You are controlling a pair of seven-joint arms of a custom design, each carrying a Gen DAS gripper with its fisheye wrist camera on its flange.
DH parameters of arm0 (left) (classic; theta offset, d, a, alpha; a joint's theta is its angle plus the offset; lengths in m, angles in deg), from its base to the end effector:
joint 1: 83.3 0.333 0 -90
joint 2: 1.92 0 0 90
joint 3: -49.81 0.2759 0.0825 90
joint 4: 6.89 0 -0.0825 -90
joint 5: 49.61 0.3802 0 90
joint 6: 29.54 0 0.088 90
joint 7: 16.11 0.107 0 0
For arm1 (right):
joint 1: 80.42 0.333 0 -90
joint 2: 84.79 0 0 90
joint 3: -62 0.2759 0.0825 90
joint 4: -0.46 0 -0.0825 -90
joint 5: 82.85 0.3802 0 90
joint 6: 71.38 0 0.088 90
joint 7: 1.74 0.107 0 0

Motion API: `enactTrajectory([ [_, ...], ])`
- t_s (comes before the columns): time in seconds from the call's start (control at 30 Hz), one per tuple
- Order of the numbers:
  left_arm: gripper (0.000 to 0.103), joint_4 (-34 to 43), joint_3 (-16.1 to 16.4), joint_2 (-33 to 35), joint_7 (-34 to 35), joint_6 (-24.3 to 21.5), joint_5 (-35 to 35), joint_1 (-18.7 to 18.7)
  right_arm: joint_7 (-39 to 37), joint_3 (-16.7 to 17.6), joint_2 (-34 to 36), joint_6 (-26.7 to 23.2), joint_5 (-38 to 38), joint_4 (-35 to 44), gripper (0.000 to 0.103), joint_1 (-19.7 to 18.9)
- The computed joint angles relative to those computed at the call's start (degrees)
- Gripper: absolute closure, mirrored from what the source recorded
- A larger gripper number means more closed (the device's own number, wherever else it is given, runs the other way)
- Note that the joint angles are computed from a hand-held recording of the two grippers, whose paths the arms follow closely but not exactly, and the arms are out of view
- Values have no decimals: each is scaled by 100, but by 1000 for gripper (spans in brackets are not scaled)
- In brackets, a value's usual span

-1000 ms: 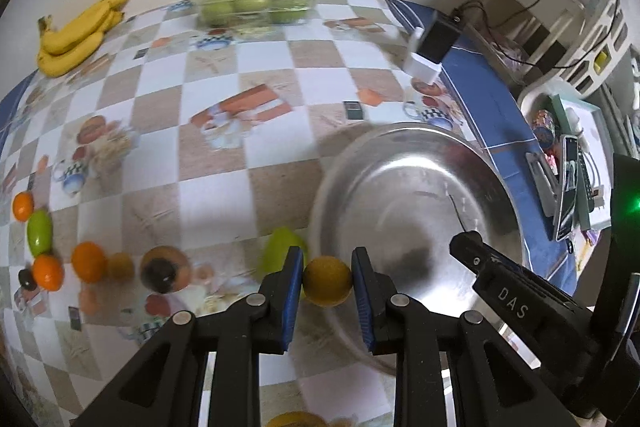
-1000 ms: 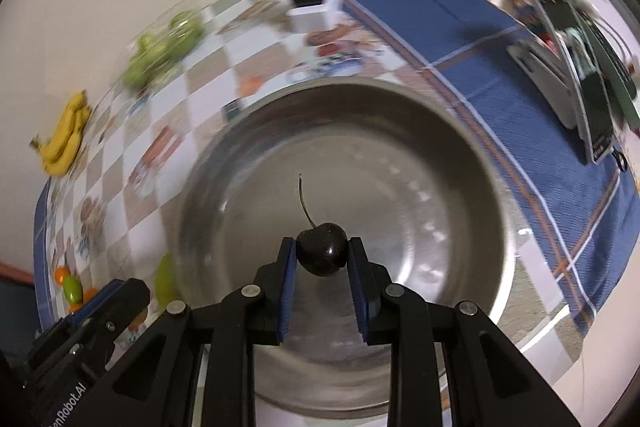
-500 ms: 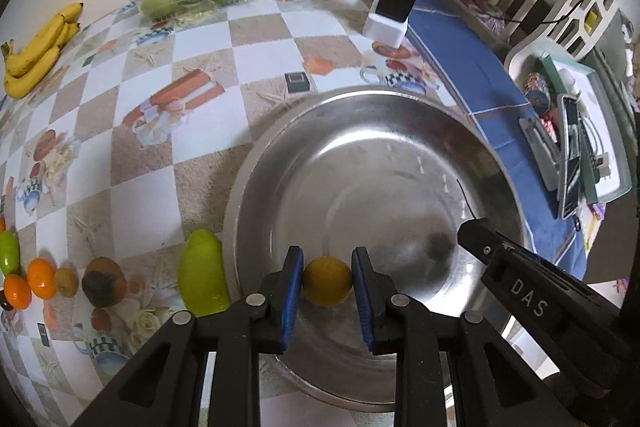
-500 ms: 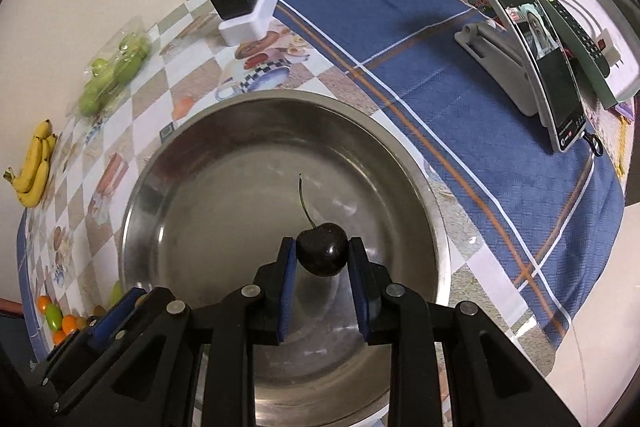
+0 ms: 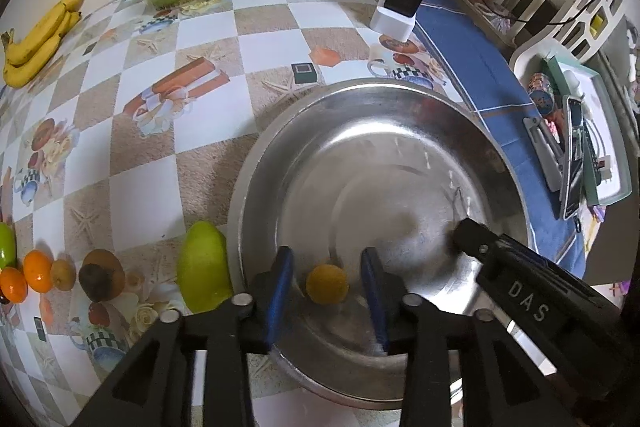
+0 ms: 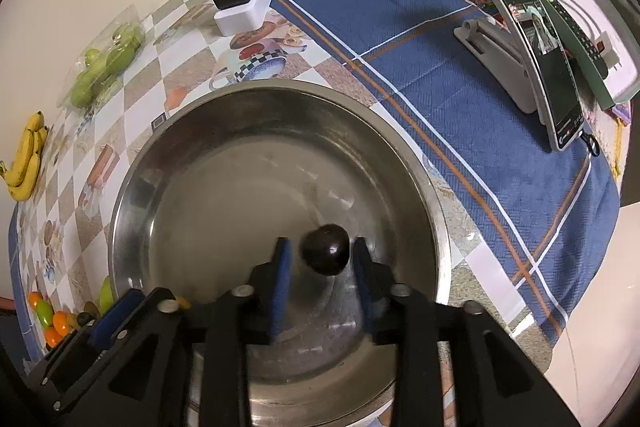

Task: Organize fruits
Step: 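Open the left tool over the bowl while the right tool releases its plum, then move both open tools back from the bowl toward the remaining fruit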

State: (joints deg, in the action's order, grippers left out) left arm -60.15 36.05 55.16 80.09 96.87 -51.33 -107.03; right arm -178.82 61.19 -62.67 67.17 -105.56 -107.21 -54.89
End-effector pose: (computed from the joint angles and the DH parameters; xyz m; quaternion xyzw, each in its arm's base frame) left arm 0.6585 -0.4115 0.2919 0.4541 -0.8719 0.1826 0.0171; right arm 0.5718 0.2616 0.2856 -0.3202 0.9334 -0.1218 0.1068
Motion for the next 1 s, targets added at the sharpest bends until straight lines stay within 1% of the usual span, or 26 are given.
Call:
enactTrajectory([
  [0.13, 62, -166, -7, -160, -14, 116, -34, 59, 137, -54, -107, -113, -233, 2, 54, 90],
  [0.2, 60, -275, 10, -261, -38, 218, -25, 86, 200, -50, -164, -168, -330, 0, 54, 103],
  [0.27, 50, -403, 55, -371, -115, 345, 9, 108, 236, -28, -213, -154, -388, -18, 53, 93],
  [0.3, 46, -490, 75, -436, -154, 407, 30, 125, 228, -11, -211, -153, -391, -5, 50, 80],
  [0.33, 41, -571, 118, -500, -215, 475, 74, 135, 200, 10, -206, -150, -383, 11, 44, 68],
  [0.37, 37, -608, 153, -530, -264, 512, 124, 138, 174, 26, -191, -148, -374, 30, 41, 60],
  [0.4, 34, -630, 231, -551, -361, 547, 214, 121, 136, 44, -166, -141, -346, 58, 38, 49],
  [0.43, 30, -662, 330, -578, -497, 591, 330, 96, 85, 65, -142, -108, -291, 74, 35, 30],
  [0.47, 26, -676, 400, -580, -616, 630, 430, 81, 33, 83, -112, -67, -233, 92, 34, 14],
  [0.53, 21, -634, 544, -555, -887, 593, 626, 70, -92, 100, -36, -52, -147, 163, 34, 5],
  [0.6, 20, -623, 593, -537, -1057, 573, 745, 120, -284, 125, 70, -113, -39, 297, 34, 6],
  [0.63, 17, -653, 605, -541, -1136, 583, 781, 161, -373, 130, 116, -89, 1, 345, 34, 8],
  [0.67, 12, -699, 639, -550, -1246, 583, 814, 215, -458, 134, 156, -59, 46, 386, 34, 9],
  [0.7, 9, -755, 650, -572, -1313, 593, 849, 257, -515, 128, 190, -47, 77, 422, 31, 23],
  [0.73, 6, -810, 697, -588, -1417, 604, 902, 296, -576, 123, 232, -54, 103, 476, 22, 40],
  [0.8, 5, -859, 795, -583, -1656, 633, 1040, 319, -697, 110, 326, -80, 125, 607, 15, 86],
  [0.87, 1, -925, 855, -605, -1875, 636, 1141, 378, -790, 92, 389, -38, 140, 684, 15, 125],
  [0.93, 0, -1045, 885, -661, -2054, 694, 1201, 473, -880, 88, 467, 29, 188, 761, 10, 147],
  [1.0, 0, -1156, 863, -722, -2145, 741, 1221, 566, -948, 78, 527, 111, 239, 809, 9, 169],
])
